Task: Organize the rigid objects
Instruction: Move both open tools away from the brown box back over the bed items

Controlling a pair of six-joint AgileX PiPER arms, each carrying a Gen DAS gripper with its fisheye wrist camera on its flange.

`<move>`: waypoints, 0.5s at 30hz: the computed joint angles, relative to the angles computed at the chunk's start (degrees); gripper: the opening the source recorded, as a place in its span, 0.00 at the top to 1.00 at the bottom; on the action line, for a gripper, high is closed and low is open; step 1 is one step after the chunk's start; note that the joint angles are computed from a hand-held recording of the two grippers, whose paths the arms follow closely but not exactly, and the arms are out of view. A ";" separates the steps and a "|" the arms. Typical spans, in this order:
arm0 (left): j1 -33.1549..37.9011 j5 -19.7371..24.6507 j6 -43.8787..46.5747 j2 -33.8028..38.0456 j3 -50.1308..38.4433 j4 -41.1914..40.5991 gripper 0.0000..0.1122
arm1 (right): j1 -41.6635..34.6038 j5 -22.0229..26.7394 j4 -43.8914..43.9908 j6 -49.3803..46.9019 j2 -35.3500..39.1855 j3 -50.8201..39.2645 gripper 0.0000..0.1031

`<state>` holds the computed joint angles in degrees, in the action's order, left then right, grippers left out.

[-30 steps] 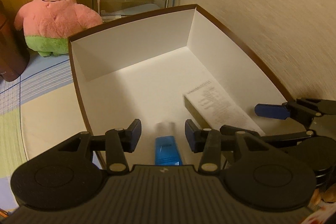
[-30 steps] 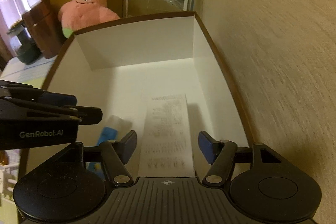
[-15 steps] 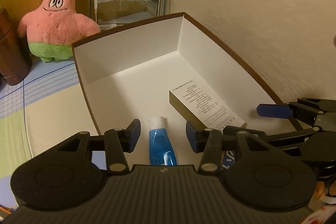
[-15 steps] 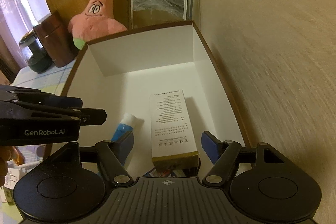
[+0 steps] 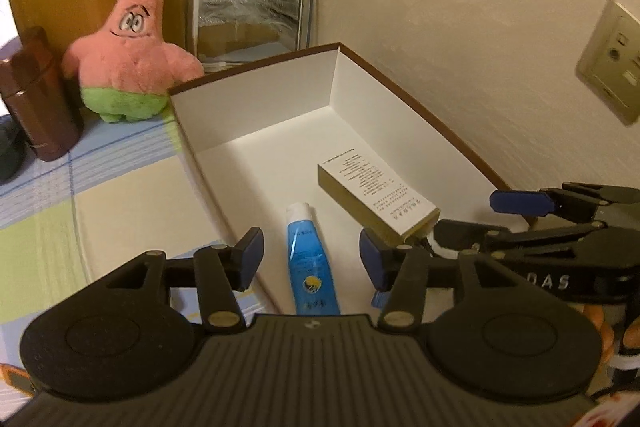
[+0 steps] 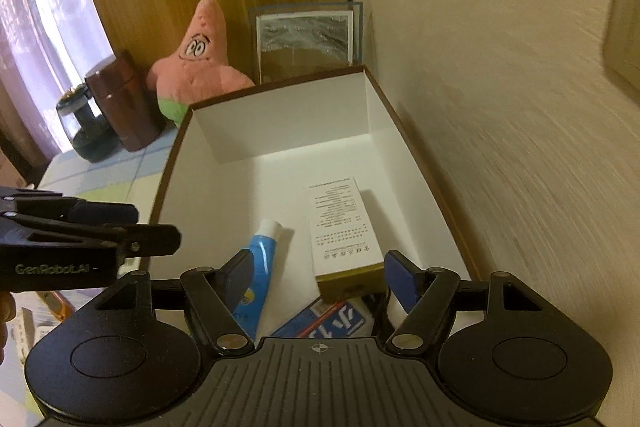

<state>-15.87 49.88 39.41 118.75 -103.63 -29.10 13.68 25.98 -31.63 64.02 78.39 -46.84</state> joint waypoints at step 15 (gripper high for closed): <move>12.04 3.25 15.93 -12.98 16.41 -9.61 0.56 | 22.73 16.17 -11.59 26.59 -3.59 -2.37 0.33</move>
